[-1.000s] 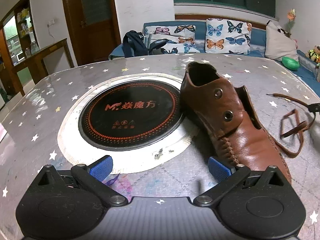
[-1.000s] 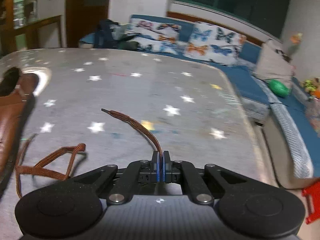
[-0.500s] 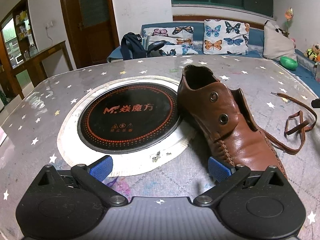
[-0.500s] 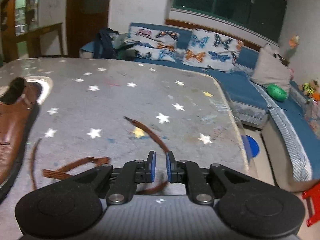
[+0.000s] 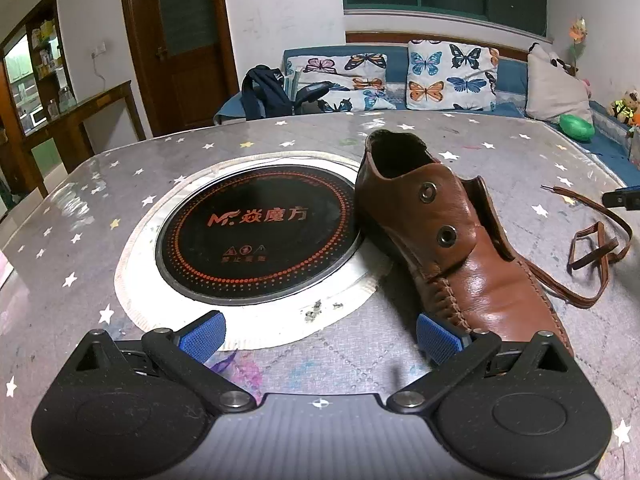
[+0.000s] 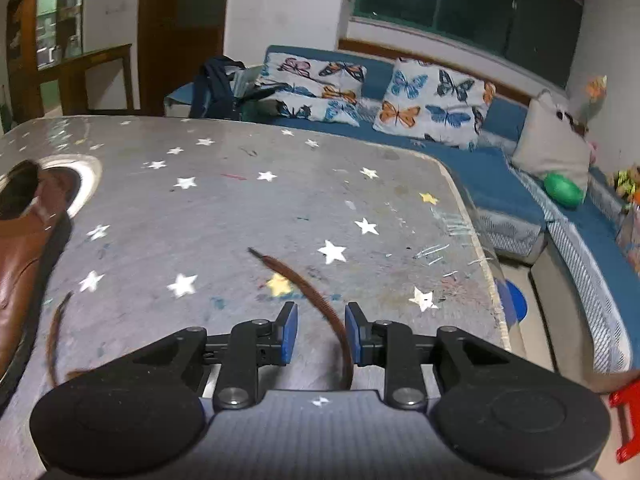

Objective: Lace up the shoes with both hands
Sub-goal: 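Lift the lace end with the right gripper and pull it taut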

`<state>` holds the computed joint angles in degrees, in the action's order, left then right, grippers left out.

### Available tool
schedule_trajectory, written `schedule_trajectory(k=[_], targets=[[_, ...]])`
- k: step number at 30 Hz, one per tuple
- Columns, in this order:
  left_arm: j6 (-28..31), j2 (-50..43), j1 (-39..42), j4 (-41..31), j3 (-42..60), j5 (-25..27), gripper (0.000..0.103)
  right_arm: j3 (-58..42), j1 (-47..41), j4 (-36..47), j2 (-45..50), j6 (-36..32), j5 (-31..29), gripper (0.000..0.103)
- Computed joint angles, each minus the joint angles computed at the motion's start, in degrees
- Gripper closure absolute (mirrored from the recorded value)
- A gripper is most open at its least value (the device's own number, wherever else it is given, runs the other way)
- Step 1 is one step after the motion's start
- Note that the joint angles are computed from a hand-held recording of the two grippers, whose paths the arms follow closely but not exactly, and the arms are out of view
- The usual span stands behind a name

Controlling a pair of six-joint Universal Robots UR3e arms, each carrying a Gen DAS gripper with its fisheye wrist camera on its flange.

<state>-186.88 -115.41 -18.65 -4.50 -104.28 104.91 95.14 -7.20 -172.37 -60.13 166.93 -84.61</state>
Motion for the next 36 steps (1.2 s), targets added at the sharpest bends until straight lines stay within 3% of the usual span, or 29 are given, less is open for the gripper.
schedule_trajectory(k=[4,6,11,17,19,21,23,31,36], targets=[[0.09,-0.12,-0.21,-0.35,0.39,0.25,0.0,-6.63,0.02,3.42,4.64,0.43,1.12,0.077],[0.26,-0.1,-0.26,-0.34,0.42,0.12,0.0,-9.37,0.55,4.32,6.66,0.3,0.94,0.07],[0.59,0.12,-0.31,0.1,0.25,-0.04,0.0,-16.43,1.44,8.12,11.46,0.11,0.59,0.069],[0.29,0.05,-0.34,-0.13,0.48,-0.2,0.0,-17.12,-0.4,10.75,11.54,3.01,4.39,0.07],[0.29,-0.02,-0.35,-0.15,0.53,-0.44,0.0,-15.62,-0.84,10.66,10.53,2.34,5.38,0.078],[0.53,-0.19,-0.56,-0.21,0.73,-0.23,0.0,-13.9,-0.99,10.7,9.14,1.56,5.83,0.098],[0.6,-0.25,-0.65,-0.26,0.79,-0.19,0.0,-12.4,-0.86,10.78,7.78,0.83,5.79,0.102],[0.48,0.21,-0.31,0.25,0.2,-0.24,0.0,-4.37,-0.7,-4.46,-2.98,0.25,5.59,0.102],[0.55,0.23,-0.36,0.46,0.2,-0.27,0.0,-3.08,-2.79,-16.86,-11.43,3.93,10.47,0.102]])
